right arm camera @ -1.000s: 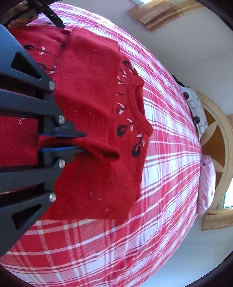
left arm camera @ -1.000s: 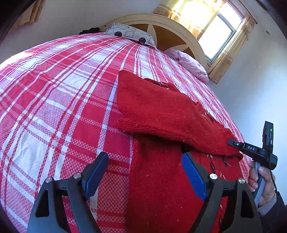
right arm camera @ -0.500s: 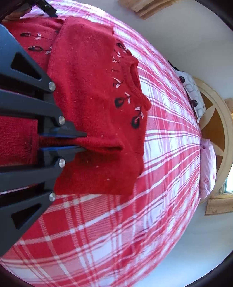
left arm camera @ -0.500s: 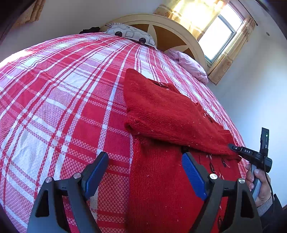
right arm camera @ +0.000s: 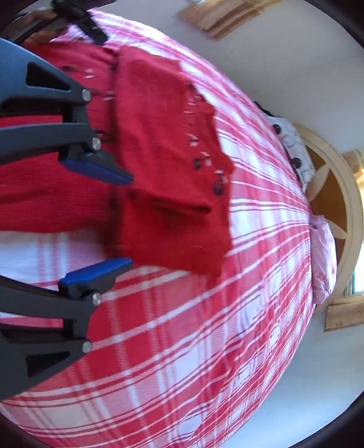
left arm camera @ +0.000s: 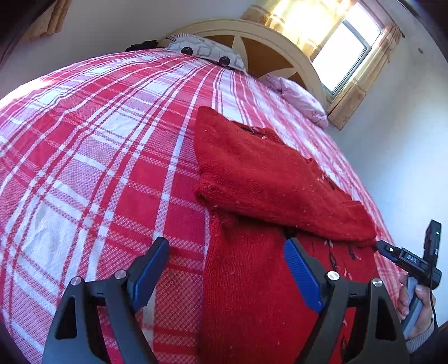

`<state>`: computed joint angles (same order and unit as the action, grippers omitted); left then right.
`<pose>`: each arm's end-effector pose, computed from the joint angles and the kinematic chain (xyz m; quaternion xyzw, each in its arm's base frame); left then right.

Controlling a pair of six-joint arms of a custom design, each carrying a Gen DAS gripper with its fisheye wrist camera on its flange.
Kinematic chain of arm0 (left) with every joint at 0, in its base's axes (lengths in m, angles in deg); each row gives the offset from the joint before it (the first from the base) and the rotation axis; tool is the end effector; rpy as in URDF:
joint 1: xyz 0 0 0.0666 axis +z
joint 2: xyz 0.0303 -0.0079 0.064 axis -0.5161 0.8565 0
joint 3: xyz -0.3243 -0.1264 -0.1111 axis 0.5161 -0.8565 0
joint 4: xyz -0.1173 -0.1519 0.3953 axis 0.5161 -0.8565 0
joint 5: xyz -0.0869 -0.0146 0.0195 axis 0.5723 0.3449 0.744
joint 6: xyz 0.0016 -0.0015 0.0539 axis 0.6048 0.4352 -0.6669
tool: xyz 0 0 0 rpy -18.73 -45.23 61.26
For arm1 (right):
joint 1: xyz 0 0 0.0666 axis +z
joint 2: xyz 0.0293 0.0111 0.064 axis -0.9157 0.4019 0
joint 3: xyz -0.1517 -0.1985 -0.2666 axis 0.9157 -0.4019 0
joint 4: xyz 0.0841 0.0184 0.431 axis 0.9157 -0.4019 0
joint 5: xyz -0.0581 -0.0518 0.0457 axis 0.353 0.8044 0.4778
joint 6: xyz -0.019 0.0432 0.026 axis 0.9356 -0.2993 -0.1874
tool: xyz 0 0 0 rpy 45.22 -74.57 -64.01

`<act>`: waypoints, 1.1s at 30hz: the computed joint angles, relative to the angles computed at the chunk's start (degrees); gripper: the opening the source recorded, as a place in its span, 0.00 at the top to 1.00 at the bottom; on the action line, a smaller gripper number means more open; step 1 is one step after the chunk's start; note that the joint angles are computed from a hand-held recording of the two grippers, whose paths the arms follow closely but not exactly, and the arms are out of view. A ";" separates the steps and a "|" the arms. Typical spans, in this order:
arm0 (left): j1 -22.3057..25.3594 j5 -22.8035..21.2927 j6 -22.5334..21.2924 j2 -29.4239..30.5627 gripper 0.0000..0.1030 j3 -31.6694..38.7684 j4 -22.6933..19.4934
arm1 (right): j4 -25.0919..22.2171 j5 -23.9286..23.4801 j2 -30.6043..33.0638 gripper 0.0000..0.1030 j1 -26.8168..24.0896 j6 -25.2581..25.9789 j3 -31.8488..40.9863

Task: Fold small clothes
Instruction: 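Fold the held side edge inward over the body and open the right tool, then move both tools down to the sweater's hem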

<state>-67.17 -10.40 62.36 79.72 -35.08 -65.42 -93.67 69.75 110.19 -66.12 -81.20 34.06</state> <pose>0.2981 -0.2126 0.3713 -0.0681 0.9102 -0.2109 0.3499 0.3543 0.0056 0.4193 0.0513 0.9400 0.0922 0.3244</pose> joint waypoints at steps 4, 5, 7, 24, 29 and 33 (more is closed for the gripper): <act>-3.63 -3.45 -2.00 -1.54 0.18 1.08 -8.37 | -3.67 -3.72 -4.85 0.44 0.37 1.30 -2.92; -4.68 -3.88 -2.89 -2.07 0.18 0.78 -9.73 | -5.11 -3.38 -5.71 0.45 1.14 2.45 -3.62; -7.05 -7.47 -5.18 -2.78 0.18 0.31 -11.85 | -7.60 0.69 -7.70 0.45 3.81 4.29 -5.29; -14.73 -17.98 -3.09 -3.91 0.18 -0.18 -20.14 | -10.80 7.36 -20.00 0.46 8.83 3.16 -11.87; -15.51 -18.16 -2.77 -4.94 0.18 -0.67 -21.16 | -12.29 6.63 -23.01 0.46 8.66 2.22 -12.94; -16.27 -18.50 -2.47 -5.75 0.18 -1.03 -22.02 | -13.39 6.81 -25.43 0.46 8.75 1.70 -13.87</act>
<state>-83.45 -28.90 59.89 73.98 -36.11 -87.44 -107.06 76.57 84.76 -57.37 -79.49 20.19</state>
